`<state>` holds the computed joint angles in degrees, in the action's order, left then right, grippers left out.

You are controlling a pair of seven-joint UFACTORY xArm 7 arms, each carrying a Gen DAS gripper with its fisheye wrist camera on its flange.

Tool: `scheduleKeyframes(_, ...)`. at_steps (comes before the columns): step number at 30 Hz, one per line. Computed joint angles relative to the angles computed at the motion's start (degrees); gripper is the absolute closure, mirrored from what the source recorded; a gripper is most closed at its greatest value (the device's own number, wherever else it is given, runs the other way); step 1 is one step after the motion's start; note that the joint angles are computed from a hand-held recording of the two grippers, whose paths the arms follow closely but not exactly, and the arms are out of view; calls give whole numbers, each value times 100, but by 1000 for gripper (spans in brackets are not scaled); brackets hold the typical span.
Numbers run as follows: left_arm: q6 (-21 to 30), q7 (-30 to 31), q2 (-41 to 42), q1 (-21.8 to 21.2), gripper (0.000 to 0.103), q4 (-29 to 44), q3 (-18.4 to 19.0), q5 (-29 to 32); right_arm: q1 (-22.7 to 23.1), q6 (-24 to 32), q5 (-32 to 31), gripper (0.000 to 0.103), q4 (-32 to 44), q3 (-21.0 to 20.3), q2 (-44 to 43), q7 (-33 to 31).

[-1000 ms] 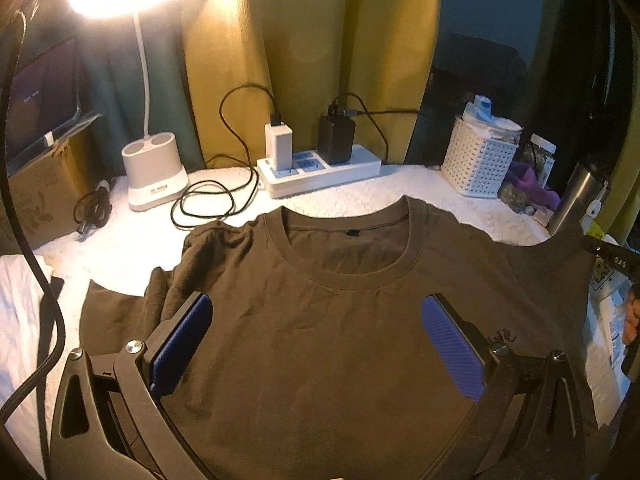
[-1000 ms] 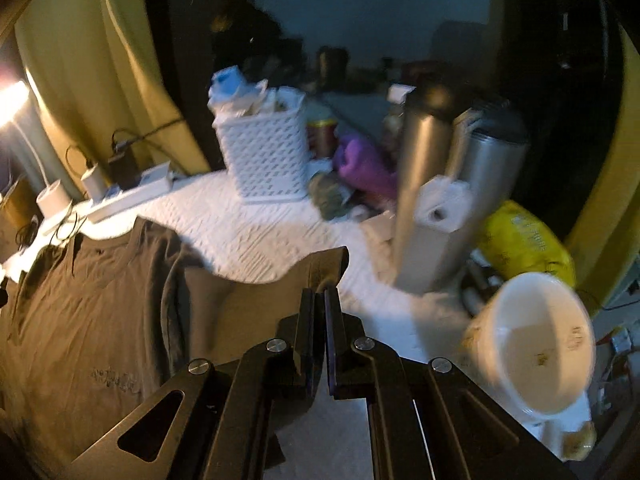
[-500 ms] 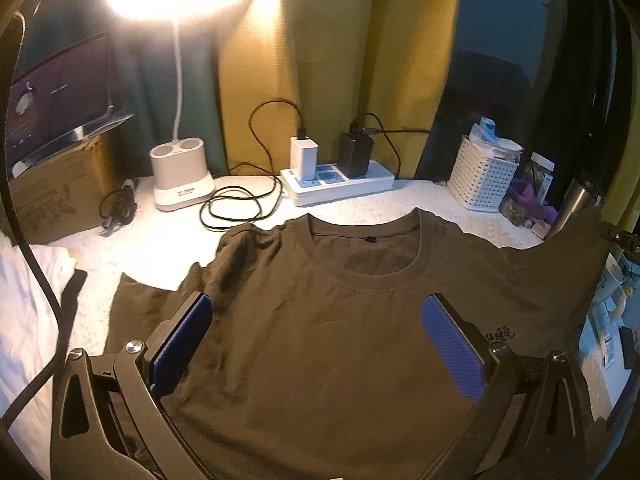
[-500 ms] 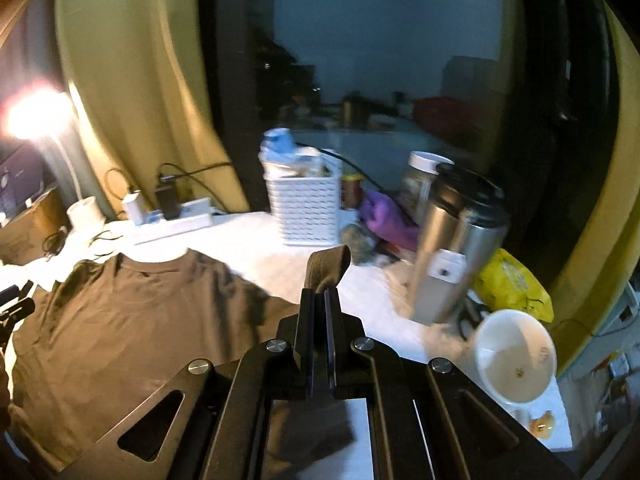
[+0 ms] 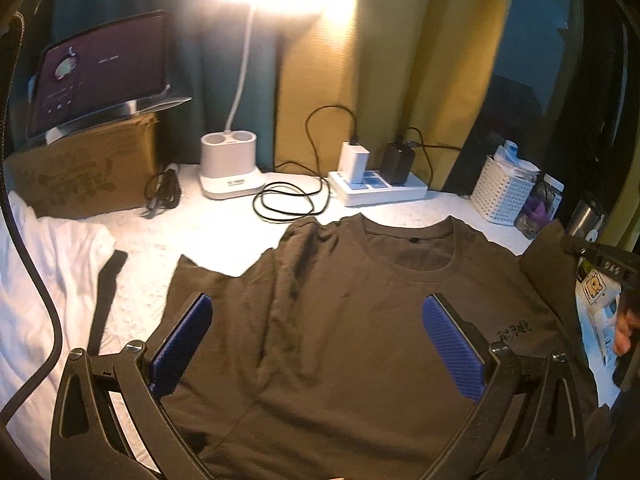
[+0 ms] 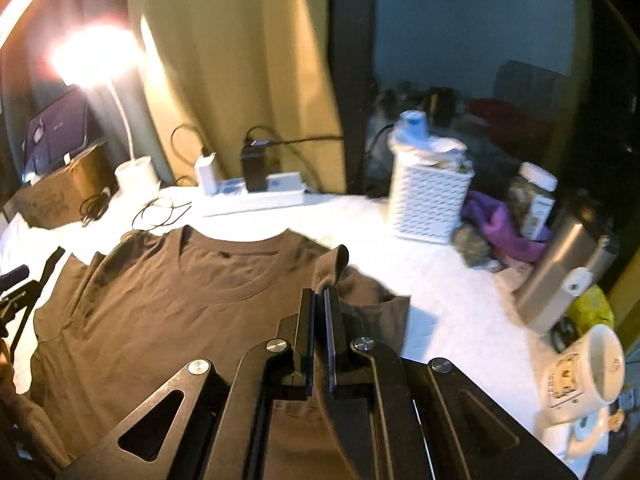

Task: Fold small clothes
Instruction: 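Fold the gripped side edge inward over the shirt body with the right tool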

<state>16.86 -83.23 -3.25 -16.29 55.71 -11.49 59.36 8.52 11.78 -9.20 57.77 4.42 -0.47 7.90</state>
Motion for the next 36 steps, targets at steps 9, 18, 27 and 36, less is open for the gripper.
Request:
scheduleKeyframes(9, -327, 75, -186, 221, 0, -356, 8, -8, 365, 380, -332, 99, 373, 24, 763, 529)
scheduleKeyframes(18, -490, 311, -248, 337, 0, -560, -55, -406, 575, 805, -234, 98, 464, 17, 1178, 683)
scheduleKeyframes(27, -337, 361, -304, 328, 0, -525, -243, -472, 575, 364, 130, 4, -236, 81, 651, 526)
scheduleKeyframes(36, -47, 506, -138, 34, 0, -298, -303, -608, -84, -118, -461, 4, -1434, -58, -722, 1051)
